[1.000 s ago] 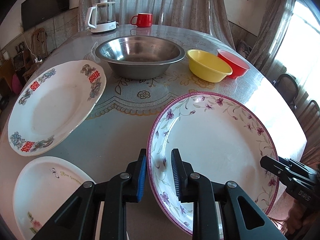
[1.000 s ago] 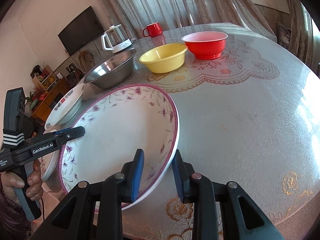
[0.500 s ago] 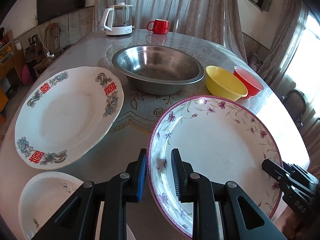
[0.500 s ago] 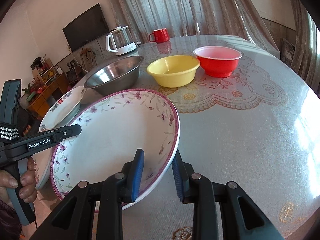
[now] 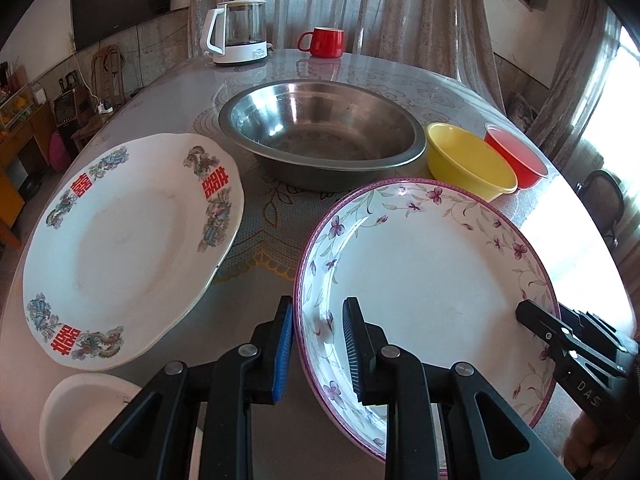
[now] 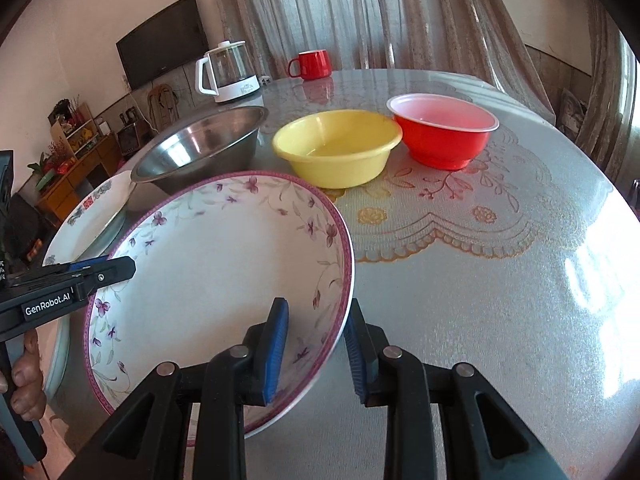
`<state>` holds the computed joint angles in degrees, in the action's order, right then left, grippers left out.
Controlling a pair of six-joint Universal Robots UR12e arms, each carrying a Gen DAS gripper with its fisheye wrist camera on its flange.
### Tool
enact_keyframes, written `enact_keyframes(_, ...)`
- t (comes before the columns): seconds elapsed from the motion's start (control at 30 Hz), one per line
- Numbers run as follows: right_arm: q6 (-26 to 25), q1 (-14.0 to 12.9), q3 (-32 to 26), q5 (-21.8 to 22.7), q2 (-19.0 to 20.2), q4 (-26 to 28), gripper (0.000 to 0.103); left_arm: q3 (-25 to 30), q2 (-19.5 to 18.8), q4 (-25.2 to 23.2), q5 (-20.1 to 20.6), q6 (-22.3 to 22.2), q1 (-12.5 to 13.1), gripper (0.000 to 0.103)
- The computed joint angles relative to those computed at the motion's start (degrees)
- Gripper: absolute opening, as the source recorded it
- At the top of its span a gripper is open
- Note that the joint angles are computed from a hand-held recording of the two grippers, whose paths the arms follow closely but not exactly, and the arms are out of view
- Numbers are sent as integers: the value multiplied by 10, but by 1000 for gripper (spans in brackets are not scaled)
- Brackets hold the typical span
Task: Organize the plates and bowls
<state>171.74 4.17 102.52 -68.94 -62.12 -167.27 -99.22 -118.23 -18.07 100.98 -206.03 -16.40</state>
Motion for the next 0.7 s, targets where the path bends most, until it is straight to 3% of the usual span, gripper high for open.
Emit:
enact_keyframes(0.23,9,1,0,-6,-2,6,28,-3,4,0,-12,-16,2,27)
enact_keyframes(0.53,8,4,7,-15,-13,23,33,-36,26,36,13,-22,-4,33)
enact_keyframes(0.7,14,6,19,-37,-22,-5,36,-54,39,58,22,-24,-4,34)
